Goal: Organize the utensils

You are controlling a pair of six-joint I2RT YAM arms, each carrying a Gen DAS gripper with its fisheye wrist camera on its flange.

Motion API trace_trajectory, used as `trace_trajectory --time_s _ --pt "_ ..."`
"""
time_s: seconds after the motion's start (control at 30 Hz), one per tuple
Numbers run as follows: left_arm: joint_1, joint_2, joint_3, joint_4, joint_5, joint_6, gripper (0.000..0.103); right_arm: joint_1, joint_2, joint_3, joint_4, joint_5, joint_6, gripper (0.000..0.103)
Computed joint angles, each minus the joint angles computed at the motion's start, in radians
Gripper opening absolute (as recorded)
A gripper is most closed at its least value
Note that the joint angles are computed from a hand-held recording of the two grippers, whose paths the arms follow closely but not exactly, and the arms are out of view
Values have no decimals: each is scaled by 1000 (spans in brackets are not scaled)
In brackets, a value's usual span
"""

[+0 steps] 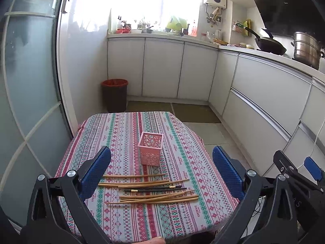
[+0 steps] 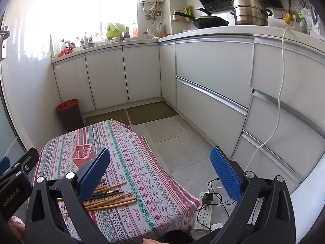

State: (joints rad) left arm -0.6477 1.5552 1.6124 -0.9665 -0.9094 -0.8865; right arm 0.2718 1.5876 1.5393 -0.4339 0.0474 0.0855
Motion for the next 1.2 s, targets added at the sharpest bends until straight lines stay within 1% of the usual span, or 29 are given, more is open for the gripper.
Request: trace_trajectory --time_s 0.47,1.2 --pt "-11 5 18 -39 -12 -10 96 -1 -8 -4 -3 -4 0 96" --pt "-9 9 41 -65 -13 -8 96 3 -16 13 -22 0 0 96"
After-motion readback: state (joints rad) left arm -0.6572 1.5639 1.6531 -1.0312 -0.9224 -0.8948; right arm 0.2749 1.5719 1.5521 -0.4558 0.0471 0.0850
